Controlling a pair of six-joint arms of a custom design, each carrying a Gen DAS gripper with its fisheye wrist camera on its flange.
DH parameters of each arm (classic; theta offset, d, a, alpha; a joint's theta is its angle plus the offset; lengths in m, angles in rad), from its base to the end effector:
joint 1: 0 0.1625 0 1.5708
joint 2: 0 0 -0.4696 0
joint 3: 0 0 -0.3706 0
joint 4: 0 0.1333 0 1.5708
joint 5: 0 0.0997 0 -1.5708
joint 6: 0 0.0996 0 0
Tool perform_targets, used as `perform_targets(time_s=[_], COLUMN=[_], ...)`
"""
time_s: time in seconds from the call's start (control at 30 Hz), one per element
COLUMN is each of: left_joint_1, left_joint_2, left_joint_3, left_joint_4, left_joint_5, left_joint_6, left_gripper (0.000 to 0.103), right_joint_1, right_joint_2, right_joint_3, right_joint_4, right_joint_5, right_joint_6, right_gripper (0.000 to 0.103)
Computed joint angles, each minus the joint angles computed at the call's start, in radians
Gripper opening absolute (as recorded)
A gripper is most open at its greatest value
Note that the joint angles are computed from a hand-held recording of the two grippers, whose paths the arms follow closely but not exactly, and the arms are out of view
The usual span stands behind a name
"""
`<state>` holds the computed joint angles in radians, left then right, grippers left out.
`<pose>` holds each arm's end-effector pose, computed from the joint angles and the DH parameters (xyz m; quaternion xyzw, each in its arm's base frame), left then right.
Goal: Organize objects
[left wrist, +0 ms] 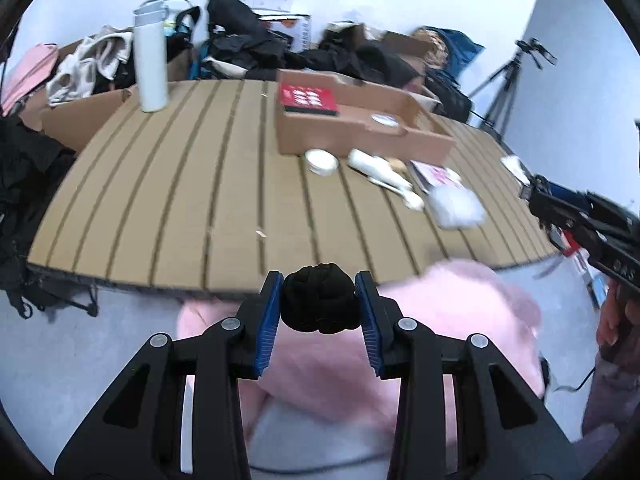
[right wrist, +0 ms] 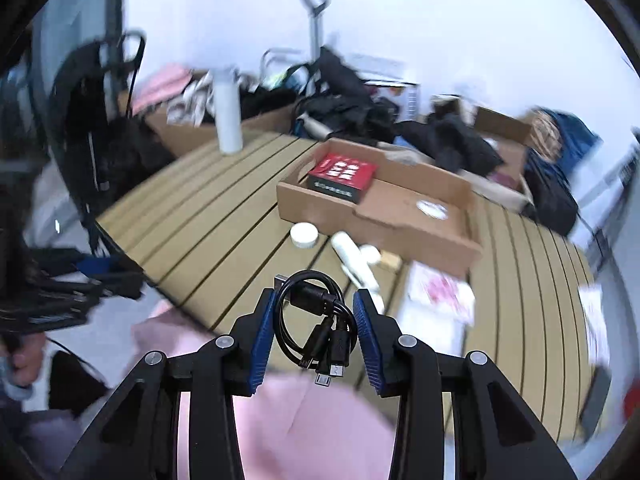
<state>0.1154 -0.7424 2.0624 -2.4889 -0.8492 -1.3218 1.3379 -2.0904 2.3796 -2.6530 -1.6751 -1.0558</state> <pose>-0.4743 -0.2554 0.0132 0.1315 0.9100 -0.3064 0.2463 0.0590 -0.2839 0.4660 0.3500 -0.8523 0.2795 0.2701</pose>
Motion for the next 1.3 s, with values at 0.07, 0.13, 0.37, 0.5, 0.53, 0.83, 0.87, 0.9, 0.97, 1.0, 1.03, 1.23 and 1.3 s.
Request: perform_targets(time_s=[0.07, 0.13, 0.37, 0.5, 0.53, 0.83, 0.87, 0.9, 0.97, 1.0, 1.03, 1.23, 1.3], left_joint_1=[-0.015, -0.029, -0.04, 0.01, 0.024, 0.324, 0.356, 0.395, 0.468, 0.489, 0.516, 0.569, 0.564], left_joint_2=[0.006, 0.015, 0.025, 0.013, 0.011, 0.112, 0.131, 0.154, 0.202, 0.215, 0.238, 0.281, 0.261], left_joint_3=[-0.003, -0.02, -0.045, -0.031, -0.045, -0.364, -0.409, -0.457, -0.549, -0.576, -0.618, -0.677, -0.646], left_joint_4=[-0.013, -0.004, -0.026, -0.137, -0.122, -0.131, -0.101, -0.088, -0.063, -0.044, -0.012, 0.021, -0.033], left_joint_5=[-0.01, -0.003, 0.018, 0.002, 0.012, -0.012, -0.027, -0.063, -0.104, -0.114, -0.123, -0.087, -0.083], left_joint_6=[0.014, 0.026, 0.075, 0.159, 0.175, 0.609, 0.627, 0.667, 0.708, 0.712, 0.717, 0.71, 0.724], left_gripper=[0.033, 0.033, 0.033, 0.033, 0.033, 0.033, 0.033, 0.033, 0.033, 0.033, 0.033, 0.071, 0.074], right_joint_1=[-0.113, -0.212, -0.349, -0.3, -0.248, 0.062, 0.078, 0.089, 0.118, 0.129, 0.141, 0.163, 0.164], right_joint_2=[-0.109, -0.181, -0.235, -0.155, -0.095, 0.449, 0.53, 0.59, 0.741, 0.795, 0.873, 1.109, 1.128], right_joint_3=[0.019, 0.042, 0.024, 0.028, 0.022, -0.343, -0.425, -0.487, -0.626, -0.67, -0.74, -0.966, -0.978], right_joint_4=[0.068, 0.107, 0.202, 0.135, 0.092, 0.055, 0.096, 0.123, 0.153, 0.149, 0.155, 0.21, 0.194], right_joint_5=[0.083, 0.123, 0.224, 0.176, 0.122, -0.068, -0.083, -0.093, -0.147, -0.178, -0.216, -0.331, -0.337], right_joint_6=[-0.054, -0.122, -0.178, -0.157, -0.126, 0.15, 0.2, 0.239, 0.301, 0.312, 0.332, 0.405, 0.394], right_gripper=[0.042, 0.042, 0.042, 0.042, 0.042, 0.042, 0.042, 0.042, 0.042, 0.042, 0.042, 0.053, 0.083])
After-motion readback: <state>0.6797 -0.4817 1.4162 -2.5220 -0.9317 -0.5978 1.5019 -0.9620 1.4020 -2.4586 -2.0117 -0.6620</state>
